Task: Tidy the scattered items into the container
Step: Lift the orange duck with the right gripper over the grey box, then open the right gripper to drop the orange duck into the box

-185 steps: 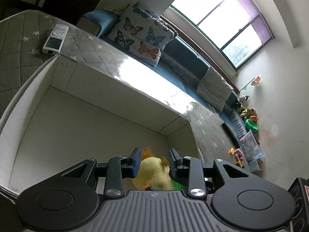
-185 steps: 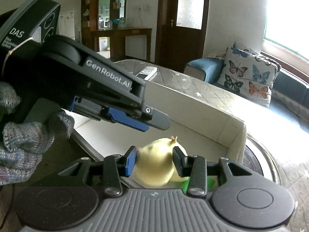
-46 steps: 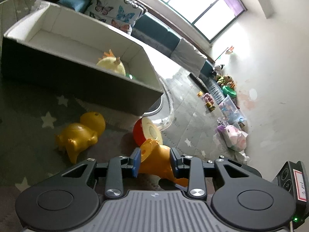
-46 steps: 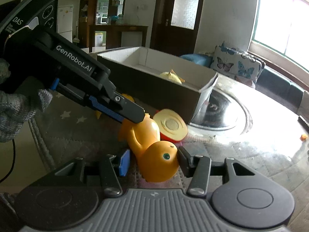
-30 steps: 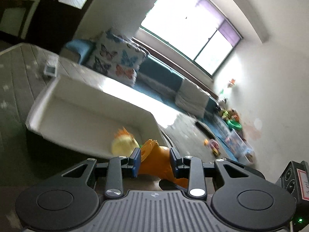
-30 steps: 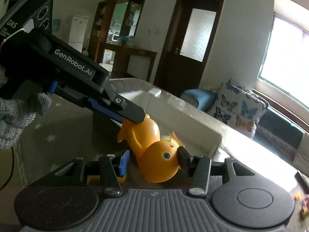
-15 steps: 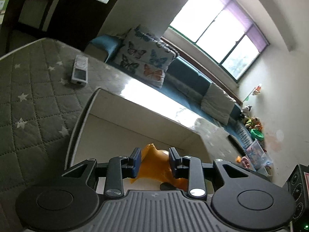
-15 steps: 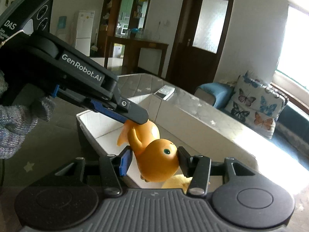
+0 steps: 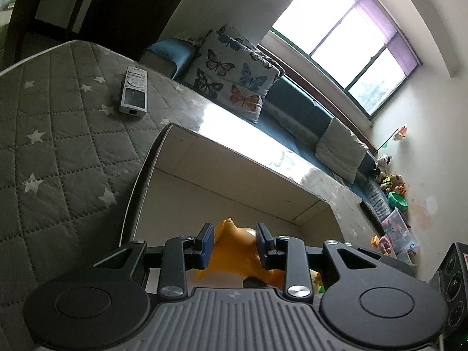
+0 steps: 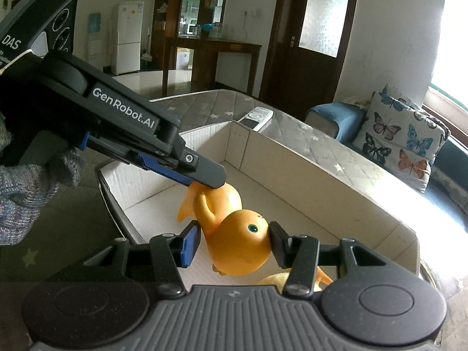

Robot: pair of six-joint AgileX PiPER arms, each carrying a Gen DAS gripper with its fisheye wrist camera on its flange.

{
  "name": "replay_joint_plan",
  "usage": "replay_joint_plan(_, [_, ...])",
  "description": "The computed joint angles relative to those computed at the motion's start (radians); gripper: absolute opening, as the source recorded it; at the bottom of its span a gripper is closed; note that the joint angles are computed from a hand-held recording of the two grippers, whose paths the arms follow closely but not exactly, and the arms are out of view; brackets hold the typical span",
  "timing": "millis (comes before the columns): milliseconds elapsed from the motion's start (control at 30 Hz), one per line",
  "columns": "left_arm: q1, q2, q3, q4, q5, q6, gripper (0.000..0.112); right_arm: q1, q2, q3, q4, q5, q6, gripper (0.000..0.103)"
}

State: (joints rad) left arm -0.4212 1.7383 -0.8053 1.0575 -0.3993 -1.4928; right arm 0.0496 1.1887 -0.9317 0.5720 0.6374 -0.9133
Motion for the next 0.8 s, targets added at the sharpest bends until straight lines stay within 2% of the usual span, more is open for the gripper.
replay_joint_plan(67, [-0.003,0.0,-0.003,0.006,0.005,-0.002,0.033,-0.015,0.013,-0.017,0.011,0.032,0.009,0.051])
replay_joint_plan(400, [-0.023,0.007,-0.025,0.04,0.047,-0.038,0.033,-0.048,0.029,-0.041,0.02,0.087,0.018,0.051])
replay_joint_plan(800, [-0.049,-0.018,-0.011,-0.007,0.083,-0.002,0.033,-0.046,0.011,-0.042,0.015,0.083,0.025,0.051])
